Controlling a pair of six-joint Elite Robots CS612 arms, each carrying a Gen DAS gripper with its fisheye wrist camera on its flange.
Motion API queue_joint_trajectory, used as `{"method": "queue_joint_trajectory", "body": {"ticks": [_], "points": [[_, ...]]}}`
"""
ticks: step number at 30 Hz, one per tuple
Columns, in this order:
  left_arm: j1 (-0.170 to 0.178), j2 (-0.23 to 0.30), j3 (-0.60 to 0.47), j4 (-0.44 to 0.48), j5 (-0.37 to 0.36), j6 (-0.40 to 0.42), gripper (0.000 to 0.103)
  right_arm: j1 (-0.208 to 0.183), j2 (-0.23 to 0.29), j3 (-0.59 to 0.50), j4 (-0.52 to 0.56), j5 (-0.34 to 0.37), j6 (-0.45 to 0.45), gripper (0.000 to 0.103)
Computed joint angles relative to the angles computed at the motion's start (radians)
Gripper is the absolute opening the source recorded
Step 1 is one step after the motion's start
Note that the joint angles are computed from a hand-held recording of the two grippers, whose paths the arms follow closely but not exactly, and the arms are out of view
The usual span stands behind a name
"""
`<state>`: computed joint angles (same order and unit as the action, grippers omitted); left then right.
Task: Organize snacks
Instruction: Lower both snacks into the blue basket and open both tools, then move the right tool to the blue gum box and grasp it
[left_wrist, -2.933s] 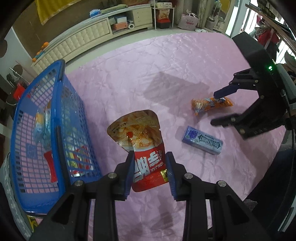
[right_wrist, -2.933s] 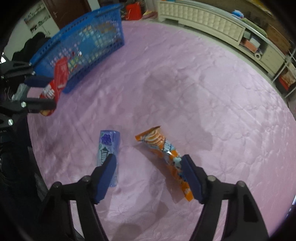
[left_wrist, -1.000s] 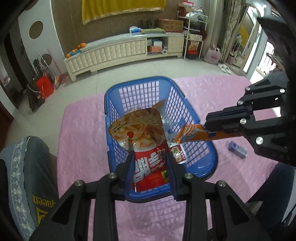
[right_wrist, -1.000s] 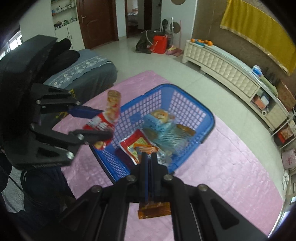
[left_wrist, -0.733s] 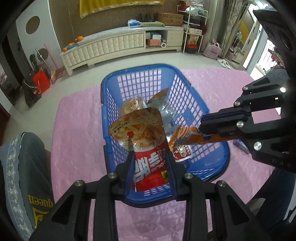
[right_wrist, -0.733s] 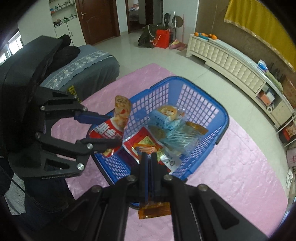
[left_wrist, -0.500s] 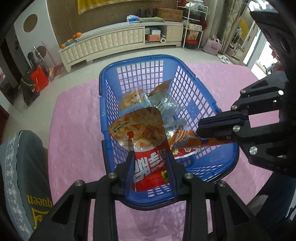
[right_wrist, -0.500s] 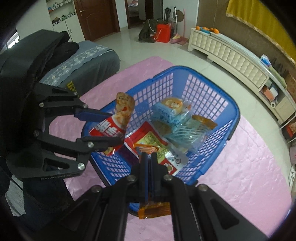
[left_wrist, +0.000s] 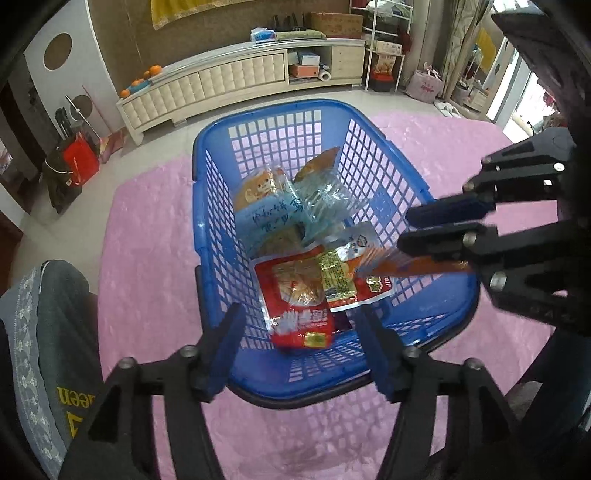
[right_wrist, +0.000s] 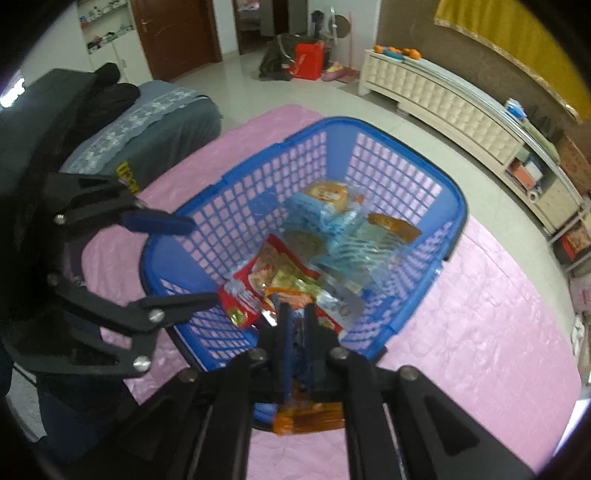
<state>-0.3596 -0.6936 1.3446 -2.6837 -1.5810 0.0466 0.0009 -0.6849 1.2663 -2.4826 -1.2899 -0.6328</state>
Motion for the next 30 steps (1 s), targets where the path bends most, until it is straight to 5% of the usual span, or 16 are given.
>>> {"method": "queue_joint_trajectory", "body": {"ticks": [2, 4, 12, 17, 27, 30], "points": [[-0.002, -0.006, 0.010, -0.012, 0.010, -0.003, 0.062, -0.003, -0.006, 0.012, -0.019, 0.001, 0.001, 0.067], [-0.003, -0.013, 0.023, -0.029, 0.018, -0.017, 0.062, -0.013, -0.016, 0.030, -0.036, 0.035, 0.014, 0.078], [-0.016, -0.055, 0.094, -0.119, 0.079, -0.034, 0.068, -0.036, -0.055, 0.095, -0.110, 0.065, 0.087, 0.080], [-0.029, -0.089, 0.154, -0.218, 0.119, -0.119, 0.070, -0.058, -0.095, 0.164, -0.191, 0.102, 0.142, 0.083], [-0.092, -0.136, 0.270, -0.465, 0.219, -0.179, 0.070, -0.114, -0.176, 0.351, -0.487, 0.111, 0.270, 0.085], [-0.118, -0.140, 0.302, -0.536, 0.257, -0.175, 0.079, -0.130, -0.190, 0.395, -0.558, 0.094, 0.313, 0.089]]}}
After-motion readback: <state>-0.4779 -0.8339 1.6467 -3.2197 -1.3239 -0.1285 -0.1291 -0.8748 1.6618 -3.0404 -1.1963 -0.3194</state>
